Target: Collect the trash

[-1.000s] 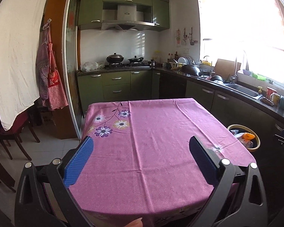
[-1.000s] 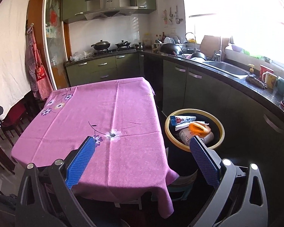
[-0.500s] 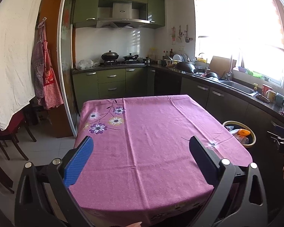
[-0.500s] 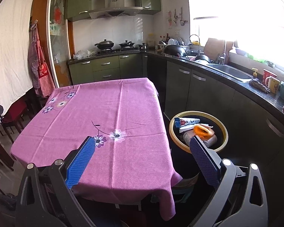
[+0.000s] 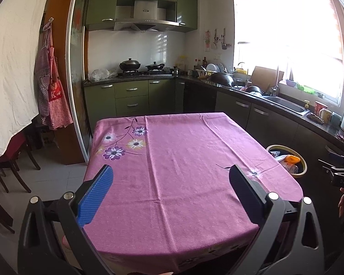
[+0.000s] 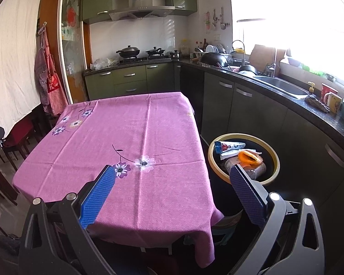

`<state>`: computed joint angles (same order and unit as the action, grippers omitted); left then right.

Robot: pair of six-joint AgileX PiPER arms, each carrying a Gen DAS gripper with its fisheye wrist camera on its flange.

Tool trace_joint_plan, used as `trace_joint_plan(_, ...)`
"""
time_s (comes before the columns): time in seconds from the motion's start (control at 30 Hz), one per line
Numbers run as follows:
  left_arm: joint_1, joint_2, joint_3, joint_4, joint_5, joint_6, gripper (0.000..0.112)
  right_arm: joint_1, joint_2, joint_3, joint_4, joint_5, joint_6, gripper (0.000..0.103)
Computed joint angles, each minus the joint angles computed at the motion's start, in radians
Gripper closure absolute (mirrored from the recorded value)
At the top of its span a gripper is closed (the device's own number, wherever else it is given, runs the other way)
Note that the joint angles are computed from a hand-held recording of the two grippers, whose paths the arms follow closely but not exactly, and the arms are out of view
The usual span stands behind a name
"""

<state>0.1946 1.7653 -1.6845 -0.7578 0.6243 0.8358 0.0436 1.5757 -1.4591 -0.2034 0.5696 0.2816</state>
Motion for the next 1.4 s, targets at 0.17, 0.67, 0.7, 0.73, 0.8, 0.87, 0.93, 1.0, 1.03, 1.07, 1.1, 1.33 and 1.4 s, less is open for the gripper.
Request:
trace_joint_plan(0.17,-0.004,-0.001,0.003,0.001,-0.001,0.0,0.016,0.002,0.002,0.002,-0.003,-0.002,0.003,0.005)
trace_joint_plan(0.67,-0.009,0.003,0.002,0.007,0.004,0.003,0.016,0.005,0.006,0.002,-0.009,-0.005,0.013,0.005)
trace_joint_plan(0.7,-0.009,0.004,0.001,0.005,0.007,0.004,0.016,0.005,0.007,0.001,-0.008,-0.003,0.011,0.005)
trace_joint_plan(0.73,-0.008,0.004,0.0,0.002,0.01,0.006,0.016,0.005,0.007,0.001,-0.009,-0.003,0.012,0.005)
trace_joint_plan(0.8,-0.009,0.005,-0.001,0.004,0.009,0.005,0.016,0.004,0.007,-0.001,-0.005,-0.002,0.008,0.005)
trace_joint_plan(0.87,-0.008,0.006,-0.002,0.002,0.011,0.006,0.016,0.004,0.008,0.0,-0.004,-0.003,0.008,0.005)
trace_joint_plan(0.93,-0.008,0.006,0.0,0.002,0.009,0.007,0.016,0.004,0.008,0.001,-0.003,-0.005,0.009,0.005)
trace_joint_plan(1.0,-0.008,0.006,-0.001,0.003,0.011,0.007,0.016,0.005,0.008,0.002,-0.007,-0.006,0.013,0.005)
trace_joint_plan(1.03,-0.009,0.005,0.0,0.004,0.01,0.007,0.016,0.005,0.008,0.002,-0.007,-0.006,0.013,0.005)
trace_joint_plan(1.07,-0.009,0.004,0.002,0.006,0.009,0.006,0.016,0.005,0.009,0.002,-0.005,-0.005,0.012,0.005)
trace_joint_plan(1.1,-0.011,0.004,0.002,0.01,0.007,0.005,0.016,0.005,0.009,0.001,-0.004,-0.004,0.011,0.005)
trace_joint_plan(1.33,-0.011,0.011,-0.007,0.02,0.017,-0.001,0.016,0.006,0.012,0.001,-0.003,-0.004,0.012,0.005)
trace_joint_plan(1.4,-0.01,0.014,-0.012,0.021,0.02,-0.001,0.016,0.007,0.013,0.0,-0.005,-0.004,0.016,0.005)
